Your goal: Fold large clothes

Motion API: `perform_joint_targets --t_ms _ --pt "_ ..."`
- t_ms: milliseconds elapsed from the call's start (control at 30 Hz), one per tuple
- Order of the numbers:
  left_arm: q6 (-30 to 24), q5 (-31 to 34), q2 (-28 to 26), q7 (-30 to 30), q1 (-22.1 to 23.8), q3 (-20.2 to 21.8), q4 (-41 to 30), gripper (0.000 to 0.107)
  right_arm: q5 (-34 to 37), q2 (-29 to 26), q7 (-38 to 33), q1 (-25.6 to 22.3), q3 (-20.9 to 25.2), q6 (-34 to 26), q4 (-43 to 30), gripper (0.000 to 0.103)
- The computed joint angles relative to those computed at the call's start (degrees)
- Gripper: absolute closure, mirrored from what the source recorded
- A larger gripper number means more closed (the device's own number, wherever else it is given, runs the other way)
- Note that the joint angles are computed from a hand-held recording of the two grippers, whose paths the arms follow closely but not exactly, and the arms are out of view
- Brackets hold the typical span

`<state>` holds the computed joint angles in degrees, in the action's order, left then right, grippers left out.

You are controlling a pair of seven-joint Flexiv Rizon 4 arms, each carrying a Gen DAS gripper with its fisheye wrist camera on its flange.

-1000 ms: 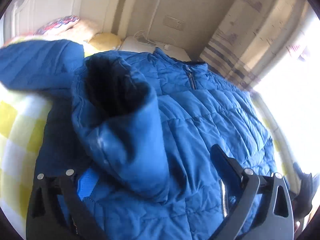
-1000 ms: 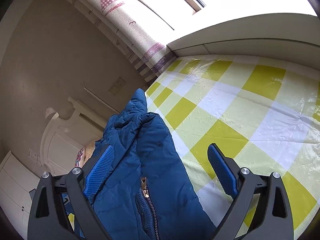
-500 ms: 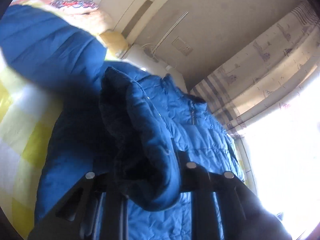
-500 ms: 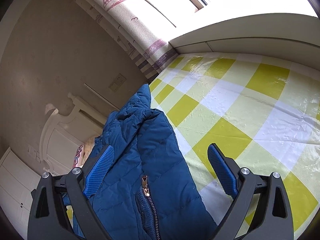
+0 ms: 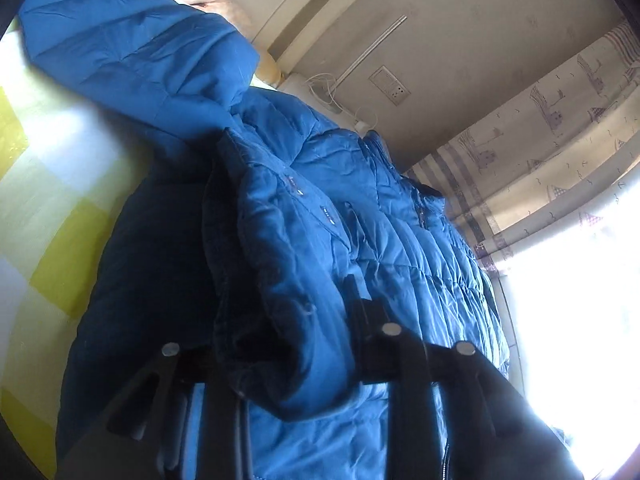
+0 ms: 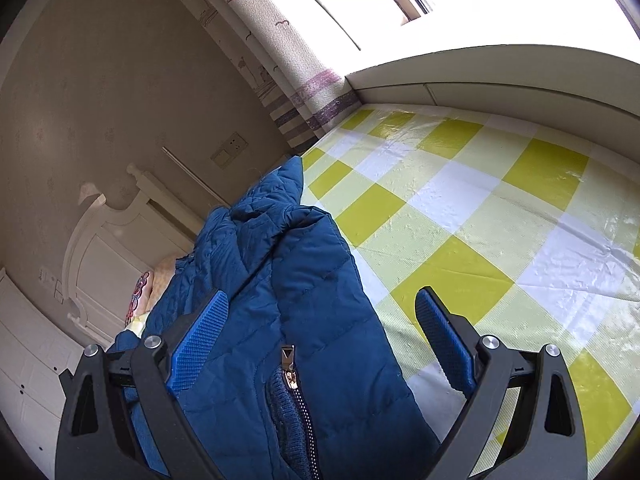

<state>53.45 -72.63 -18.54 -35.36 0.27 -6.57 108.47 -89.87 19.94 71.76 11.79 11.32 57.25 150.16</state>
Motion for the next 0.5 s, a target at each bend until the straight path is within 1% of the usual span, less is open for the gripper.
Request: perform_joint_targets --t_ms 33,67,100,167,233,267,300,367,400,433,467,500 --pt "0.1 0.5 -0.2 0.6 -0.1 0.0 0.0 0.076 4.5 -0.7 -4.1 0.7 1.2 -1.3 -0.7 0.011" --pt "0.0 0.8 -0.5 0.8 0.0 0.0 -0.1 0.075 7.6 -1.6 -9.0 1.1 1.4 -1.3 -1.8 0.011" --pt "0.3 0.4 -0.7 1.0 -0.1 -0.3 -0.2 0.075 11.7 -2.9 -15.4 1.8 2.1 -2.2 -3.4 0.011" --pt "0.7 -0.5 -1.2 1.8 -0.2 -0.6 -0.4 0.074 19.7 -6.0 -29.3 3.7 4.6 -8.3 -8.0 0.011" --pt "2.1 -1.6 -1.4 2.5 -0.8 -1.1 -0.3 0.073 24.1 -9.8 -42.4 5.3 4.9 -13.3 -13.4 0.011" --pt "2.2 -2.1 -1.4 2.9 -0.9 -1.2 -0.3 0.071 25.4 -11.7 -47.5 5.7 4.2 -14.2 -15.9 0.011" --pt "2.2 -2.4 -1.5 3.0 -0.9 -1.3 -0.4 0.070 25.5 -13.5 -51.1 5.5 3.0 -12.8 -17.7 0.011" --pt "2.2 -3.2 -1.4 4.0 -1.1 -1.4 -0.4 0.062 24.8 -17.1 -55.5 4.6 0.4 -8.6 -21.1 0.011" --pt "2.5 -3.8 -1.2 5.0 -1.3 -1.5 -0.2 0.059 26.1 -19.3 -58.4 4.4 -0.5 -7.7 -23.1 0.011" --pt "2.9 -4.5 -0.9 6.2 -1.5 -1.6 0.0 0.053 28.0 -21.6 -61.6 4.2 -1.4 -5.8 -25.0 0.011" --pt "3.1 -5.2 -0.6 7.4 -1.8 -1.6 0.3 0.049 29.8 -23.7 -64.3 3.7 -2.4 -2.7 -26.4 0.011" --pt "2.9 -5.5 -0.3 8.1 -1.9 -1.5 0.4 0.047 31.3 -25.7 -66.9 3.5 -3.1 -0.6 -27.8 0.011"
